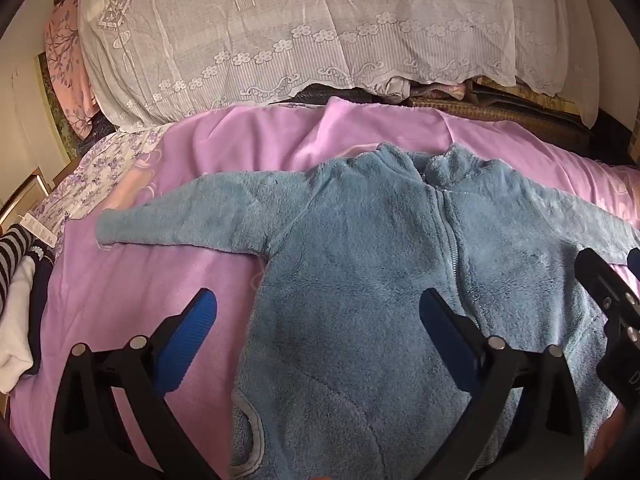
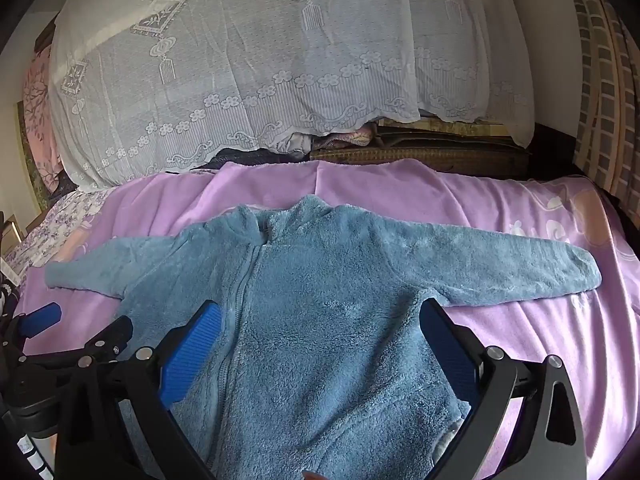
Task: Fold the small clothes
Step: 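Position both grippers over the blue fleece jacket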
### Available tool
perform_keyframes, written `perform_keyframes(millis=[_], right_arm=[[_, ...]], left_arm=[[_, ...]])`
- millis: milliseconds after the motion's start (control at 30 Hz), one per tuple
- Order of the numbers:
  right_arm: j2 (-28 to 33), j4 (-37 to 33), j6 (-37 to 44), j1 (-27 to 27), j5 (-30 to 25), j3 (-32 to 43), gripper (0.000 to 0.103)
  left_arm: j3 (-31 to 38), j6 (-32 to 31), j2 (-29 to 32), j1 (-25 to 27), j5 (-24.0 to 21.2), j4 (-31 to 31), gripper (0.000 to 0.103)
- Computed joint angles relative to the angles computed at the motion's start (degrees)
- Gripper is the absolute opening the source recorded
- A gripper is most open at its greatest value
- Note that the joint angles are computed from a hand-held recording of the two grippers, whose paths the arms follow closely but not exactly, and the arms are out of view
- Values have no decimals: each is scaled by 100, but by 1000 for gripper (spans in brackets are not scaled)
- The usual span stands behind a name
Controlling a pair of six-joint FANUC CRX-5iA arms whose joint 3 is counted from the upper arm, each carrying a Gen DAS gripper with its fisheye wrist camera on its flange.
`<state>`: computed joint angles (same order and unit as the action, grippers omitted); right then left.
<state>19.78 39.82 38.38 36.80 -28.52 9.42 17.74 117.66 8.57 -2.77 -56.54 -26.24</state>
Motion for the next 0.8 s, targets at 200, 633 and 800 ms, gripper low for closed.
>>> perform_keyframes(millis=[200,633,800], right_arm=[[-3,14,-5,0,3,-9,100],[-8,23,-19,1,13,-25,100],[-8,36,-30,0,14,-29,100]], left_arm=[[-14,-6,-5,5,3,8,99],[-59,-11,-22,24,17,20,99],[-53,-15,-18,24,12,24,99]])
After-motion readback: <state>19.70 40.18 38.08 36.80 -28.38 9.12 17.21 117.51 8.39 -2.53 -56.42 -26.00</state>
